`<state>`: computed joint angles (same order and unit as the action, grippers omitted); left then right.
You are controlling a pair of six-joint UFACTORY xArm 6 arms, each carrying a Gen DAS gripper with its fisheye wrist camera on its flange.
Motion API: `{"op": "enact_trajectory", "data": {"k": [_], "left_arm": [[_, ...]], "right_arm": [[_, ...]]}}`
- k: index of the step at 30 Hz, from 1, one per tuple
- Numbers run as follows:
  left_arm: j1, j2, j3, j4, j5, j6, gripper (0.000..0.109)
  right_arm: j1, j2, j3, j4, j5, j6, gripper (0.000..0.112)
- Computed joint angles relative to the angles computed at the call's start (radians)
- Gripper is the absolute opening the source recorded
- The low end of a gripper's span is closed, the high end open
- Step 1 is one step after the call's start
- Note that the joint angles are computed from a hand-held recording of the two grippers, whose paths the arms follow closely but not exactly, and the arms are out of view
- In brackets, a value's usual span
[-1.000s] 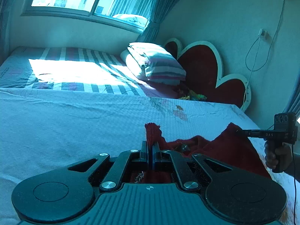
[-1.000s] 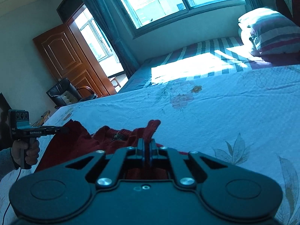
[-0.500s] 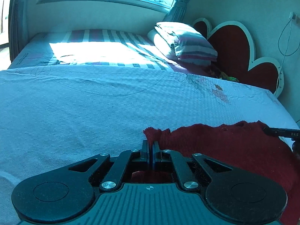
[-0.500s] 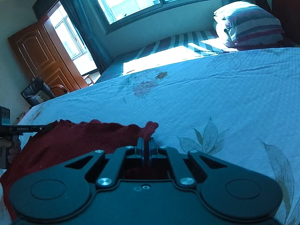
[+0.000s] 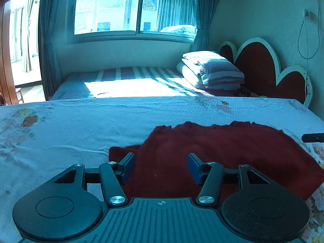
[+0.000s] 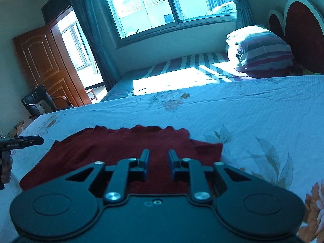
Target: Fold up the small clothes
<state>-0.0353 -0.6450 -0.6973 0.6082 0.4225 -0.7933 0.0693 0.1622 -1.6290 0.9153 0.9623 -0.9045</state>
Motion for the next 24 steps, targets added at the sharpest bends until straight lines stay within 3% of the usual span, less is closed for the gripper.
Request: {"op": "enact_trajectory", "data": {"k": [2,4,6,8,10,12,13,14,15,17,18,20,22,24], "left_arm": [[-0.131,-0.046,0.026,0.134,0.084,-0.154,0.056],[-0.213,-0.043,0.030,0.140,0.114,-0.203,0.056],[-0.258,-0.018,0.012,0.126,0.121,-0.221,0.056],[-0.300,0.010,-0.015,0.204,0.151,-0.254,0.056],[-0.294,0.034,-0.025,0.156,0.174,-0.236,0.056],[-0.291,0.060,-0.032,0.090,0.270,-0.154,0.059],[-0.289,0.021,0.008,0.116,0.270,-0.163,0.065],[-0.261,-0.025,0.053,0.101,0.255,-0.169,0.080],[-0.232,-0.065,0.090,0.072,0.230,-0.156,0.084],[-0.223,-0.108,0.115,0.103,0.280,-0.160,0.084],[-0.218,-0.134,0.131,0.105,0.284,-0.143,0.084],[-0.194,-0.180,0.167,0.086,0.278,-0.121,0.084],[-0.206,-0.174,0.153,0.124,0.327,-0.137,0.093],[-0.175,-0.183,0.157,0.090,0.323,-0.132,0.098]], "right_arm": [[0.042,-0.125,0.167,0.028,-0.046,-0.011,0.021],[0.093,-0.219,0.296,0.046,-0.061,0.015,0.020],[0.153,-0.264,0.361,0.031,-0.073,0.067,0.020],[0.202,-0.295,0.408,0.054,-0.099,0.076,0.021],[0.241,-0.293,0.418,0.034,-0.117,0.107,0.022],[0.272,-0.281,0.424,-0.037,-0.153,0.135,0.016],[0.289,-0.277,0.437,-0.095,-0.187,0.141,0.009],[0.287,-0.286,0.451,-0.111,-0.201,0.118,0.005],[0.269,-0.292,0.457,-0.109,-0.192,0.093,0.000],[0.236,-0.304,0.464,-0.150,-0.209,0.107,0.000],[0.212,-0.314,0.480,-0.182,-0.248,0.113,0.000],[0.145,-0.304,0.467,-0.168,-0.235,0.115,0.000],[0.086,-0.295,0.462,-0.150,-0.229,0.094,0.000],[0.062,-0.289,0.464,-0.206,-0.287,0.115,0.000]]}}
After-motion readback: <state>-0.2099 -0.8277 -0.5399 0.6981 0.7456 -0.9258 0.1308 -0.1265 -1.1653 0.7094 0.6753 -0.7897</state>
